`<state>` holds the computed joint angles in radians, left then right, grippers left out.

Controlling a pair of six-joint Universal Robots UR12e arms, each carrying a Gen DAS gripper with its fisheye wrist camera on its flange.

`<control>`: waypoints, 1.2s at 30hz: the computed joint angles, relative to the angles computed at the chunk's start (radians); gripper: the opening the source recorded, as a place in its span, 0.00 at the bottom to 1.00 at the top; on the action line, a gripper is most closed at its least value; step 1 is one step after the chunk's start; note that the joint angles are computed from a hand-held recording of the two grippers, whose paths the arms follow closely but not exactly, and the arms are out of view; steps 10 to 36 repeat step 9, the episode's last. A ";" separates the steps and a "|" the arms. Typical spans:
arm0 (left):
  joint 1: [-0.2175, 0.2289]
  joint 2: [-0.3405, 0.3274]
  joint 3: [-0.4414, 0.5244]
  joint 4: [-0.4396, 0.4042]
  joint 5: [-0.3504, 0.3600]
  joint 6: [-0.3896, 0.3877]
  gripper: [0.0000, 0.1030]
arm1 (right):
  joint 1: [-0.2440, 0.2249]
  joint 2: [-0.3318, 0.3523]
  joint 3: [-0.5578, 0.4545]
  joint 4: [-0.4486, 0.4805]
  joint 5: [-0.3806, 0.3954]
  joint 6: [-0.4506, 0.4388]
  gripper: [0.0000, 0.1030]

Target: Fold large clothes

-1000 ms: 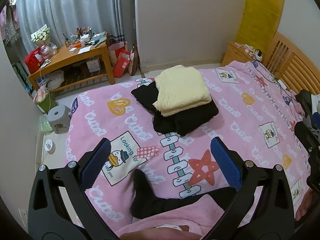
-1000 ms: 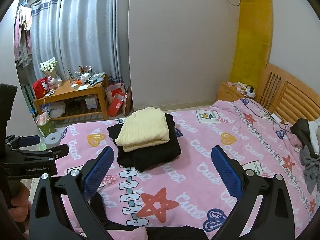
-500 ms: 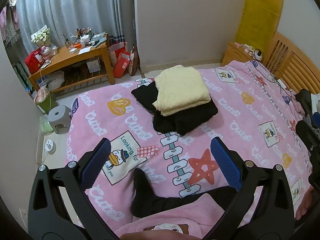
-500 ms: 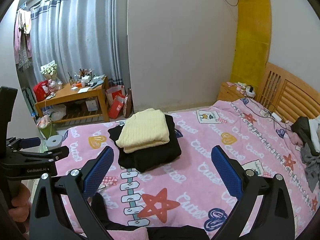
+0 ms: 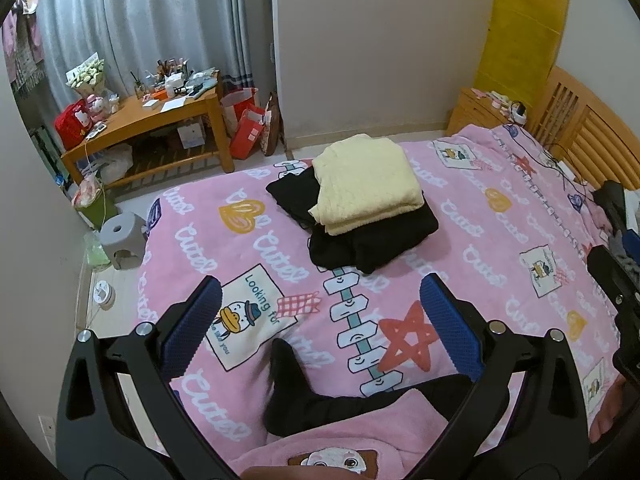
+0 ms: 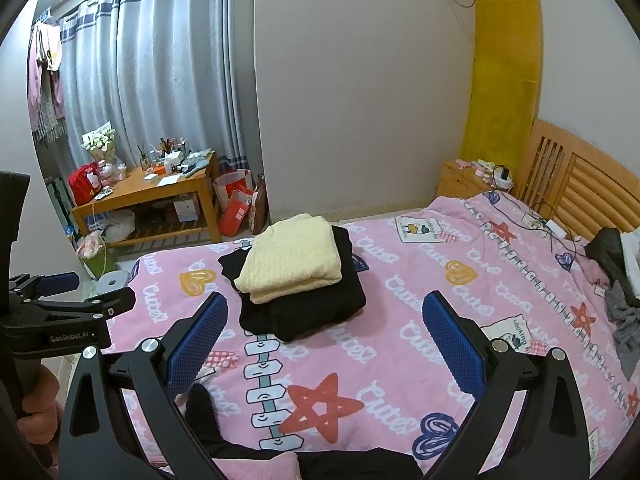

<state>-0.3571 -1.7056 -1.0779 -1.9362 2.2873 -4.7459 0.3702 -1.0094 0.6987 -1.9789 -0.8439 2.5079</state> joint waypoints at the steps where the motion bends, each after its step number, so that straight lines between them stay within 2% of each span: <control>1: 0.000 0.004 -0.006 0.011 -0.001 0.001 0.94 | 0.001 -0.002 0.003 -0.001 -0.002 -0.001 0.92; 36: 0.001 0.000 -0.004 0.015 0.003 0.014 0.94 | 0.004 -0.001 0.004 0.004 -0.010 0.002 0.92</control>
